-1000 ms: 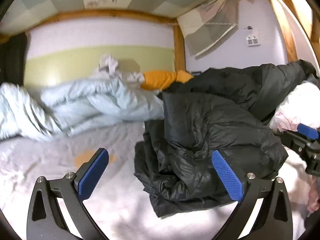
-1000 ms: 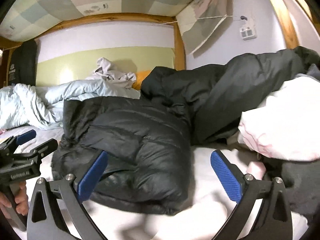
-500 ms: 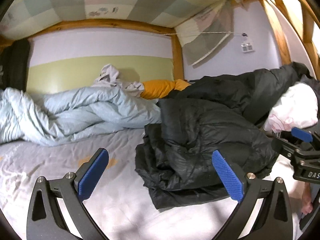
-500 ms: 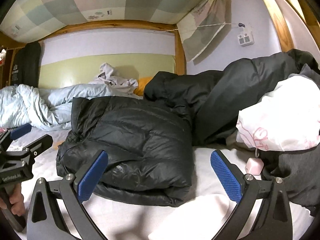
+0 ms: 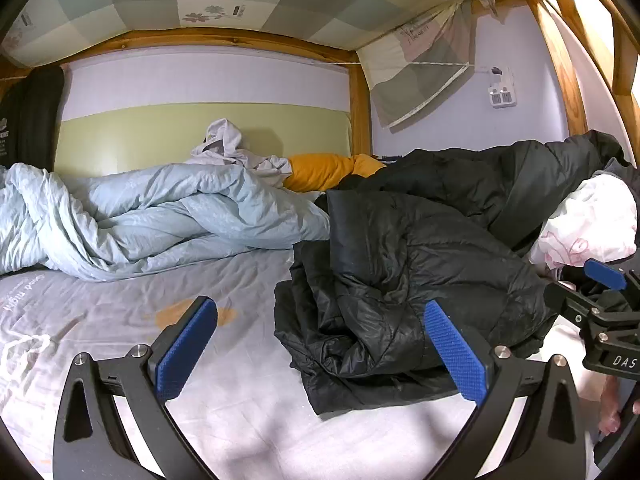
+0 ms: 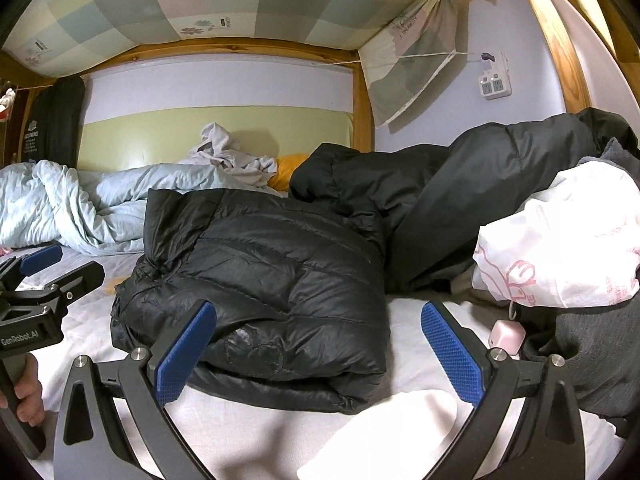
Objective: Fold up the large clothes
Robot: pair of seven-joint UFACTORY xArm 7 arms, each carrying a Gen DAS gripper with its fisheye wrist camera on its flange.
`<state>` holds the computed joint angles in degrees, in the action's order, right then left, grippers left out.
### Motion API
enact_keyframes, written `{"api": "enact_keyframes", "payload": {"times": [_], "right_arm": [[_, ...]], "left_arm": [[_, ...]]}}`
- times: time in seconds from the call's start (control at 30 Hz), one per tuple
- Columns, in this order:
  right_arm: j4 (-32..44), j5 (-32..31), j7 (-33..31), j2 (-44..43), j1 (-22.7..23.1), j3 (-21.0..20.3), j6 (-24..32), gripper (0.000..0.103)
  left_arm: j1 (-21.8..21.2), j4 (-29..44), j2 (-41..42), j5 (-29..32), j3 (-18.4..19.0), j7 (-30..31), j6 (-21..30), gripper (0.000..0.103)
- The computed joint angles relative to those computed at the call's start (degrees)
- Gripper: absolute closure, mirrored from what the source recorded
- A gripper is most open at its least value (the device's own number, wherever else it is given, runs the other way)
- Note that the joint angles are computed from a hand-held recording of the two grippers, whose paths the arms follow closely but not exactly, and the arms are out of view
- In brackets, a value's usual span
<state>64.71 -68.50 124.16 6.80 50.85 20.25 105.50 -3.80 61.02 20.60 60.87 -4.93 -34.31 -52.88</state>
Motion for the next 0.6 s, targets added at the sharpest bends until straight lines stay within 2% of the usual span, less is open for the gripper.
{"api": "enact_keyframes", "payload": {"times": [0.27, 0.6], "right_arm": [[-0.13, 0.05, -0.26, -0.12, -0.23, 0.04, -0.30, 0.000], [0.17, 0.12, -0.34, 0.14, -0.09, -0.09, -0.19, 0.000]], "left_arm": [[0.01, 0.03, -0.09, 0.54, -0.04, -0.30, -0.08, 0.000], [-0.59, -1.56, -0.87, -1.79, -0.33, 1.97, -0.34, 0.000]]}}
